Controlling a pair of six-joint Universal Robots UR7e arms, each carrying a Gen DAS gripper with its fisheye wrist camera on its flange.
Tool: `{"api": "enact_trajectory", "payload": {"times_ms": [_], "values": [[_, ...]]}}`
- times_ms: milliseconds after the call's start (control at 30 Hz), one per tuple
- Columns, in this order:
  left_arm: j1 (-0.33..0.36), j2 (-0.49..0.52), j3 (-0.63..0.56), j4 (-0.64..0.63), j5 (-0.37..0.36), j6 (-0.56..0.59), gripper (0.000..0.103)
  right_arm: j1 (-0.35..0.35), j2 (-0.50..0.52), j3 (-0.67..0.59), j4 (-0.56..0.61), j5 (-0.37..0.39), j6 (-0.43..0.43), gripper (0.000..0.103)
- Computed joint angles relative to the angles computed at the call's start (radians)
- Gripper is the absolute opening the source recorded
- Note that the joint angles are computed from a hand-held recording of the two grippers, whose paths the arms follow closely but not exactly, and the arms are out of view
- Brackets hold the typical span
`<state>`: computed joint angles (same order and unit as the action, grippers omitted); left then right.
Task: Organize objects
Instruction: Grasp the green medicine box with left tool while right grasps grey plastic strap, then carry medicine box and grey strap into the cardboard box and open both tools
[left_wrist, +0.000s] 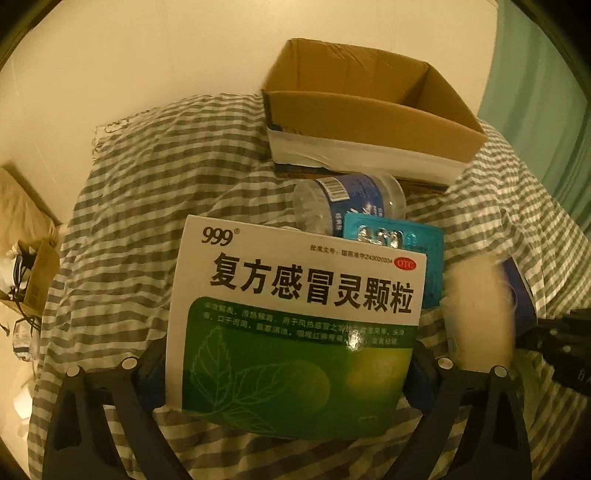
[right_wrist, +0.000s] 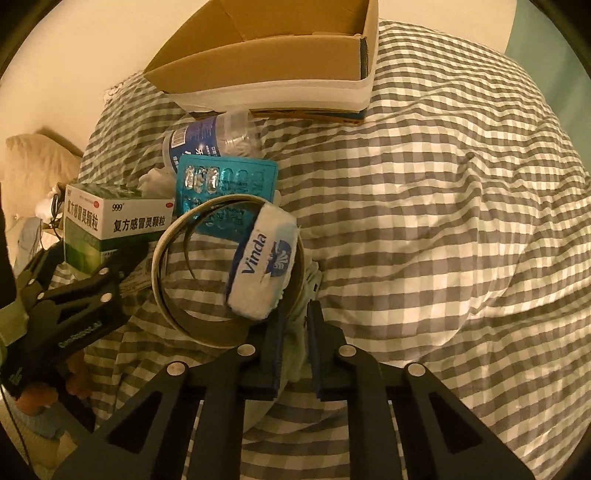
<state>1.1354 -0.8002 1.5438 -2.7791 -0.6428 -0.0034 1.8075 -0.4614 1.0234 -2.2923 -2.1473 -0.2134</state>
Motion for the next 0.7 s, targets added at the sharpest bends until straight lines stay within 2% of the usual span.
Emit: {"api": "enact_trajectory", "payload": {"times_ms": [100,267,367,567,700], "values": [[-0.013,0.000,0.010,-0.010,0.008,0.031,0.097,0.003,-0.003,0.001,-0.008,0.013,-0.003,0.008],[-0.047,-0.024,0.041,0.011,0.046,0.004,0.097,0.018,-0.021,0.031,-0.053,0.017,-0.015,0.006],[-0.085,-0.056,0.076,-0.002,0.088,-0.008,0.097,0.032,-0.049,0.070,-0.090,0.016,-0.029,0.005],[-0.160,-0.130,0.129,-0.012,0.124,-0.077,0.096,0.058,-0.136,0.178,-0.172,0.049,-0.046,0.004],[-0.226,-0.158,0.150,-0.064,0.159,-0.035,0.096,0.078,-0.194,0.231,-0.206,0.068,-0.080,0.004]]}}
